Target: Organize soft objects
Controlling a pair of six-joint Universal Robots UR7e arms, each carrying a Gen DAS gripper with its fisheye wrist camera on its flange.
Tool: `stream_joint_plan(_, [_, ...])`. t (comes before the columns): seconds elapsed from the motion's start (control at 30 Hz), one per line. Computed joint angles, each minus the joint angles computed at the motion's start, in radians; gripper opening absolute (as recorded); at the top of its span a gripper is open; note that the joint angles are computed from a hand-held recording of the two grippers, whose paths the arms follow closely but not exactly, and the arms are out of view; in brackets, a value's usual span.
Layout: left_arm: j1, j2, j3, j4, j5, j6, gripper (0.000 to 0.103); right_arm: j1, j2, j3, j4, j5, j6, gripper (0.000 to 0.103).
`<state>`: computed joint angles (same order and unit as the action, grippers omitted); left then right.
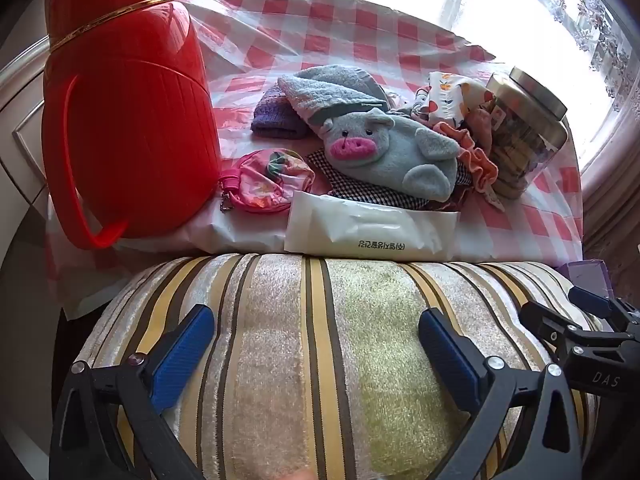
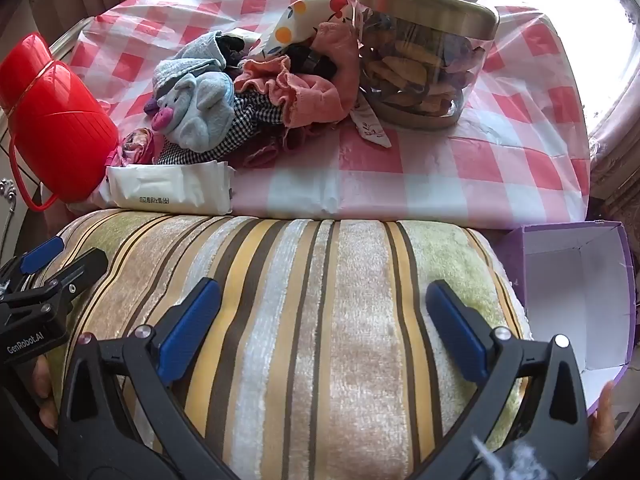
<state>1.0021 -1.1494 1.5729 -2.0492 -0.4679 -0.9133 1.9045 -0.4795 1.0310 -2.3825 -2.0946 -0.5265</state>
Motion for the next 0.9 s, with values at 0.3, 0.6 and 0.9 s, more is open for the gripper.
stream_joint_plan(0.3, [-0.001, -0.007, 0.010, -0.014, -0.008, -0.005, 0.103, 0.002, 0.002, -0.007, 0.008, -0.010, 0.000, 0.103])
stream_joint_plan(0.6, [0.002, -0.004, -0.009, 0.039, 0.001, -0.031, 0.103, 0.003, 0.001, -0.007, 0.010, -0.008, 0.003, 0.103])
stream_joint_plan(0.9, [0.005, 0.000, -0.012, 0.042, 0.022, -0.030, 0.103, -0.001, 0.002, 0.003, -0.021, -0.006, -0.011, 0.103])
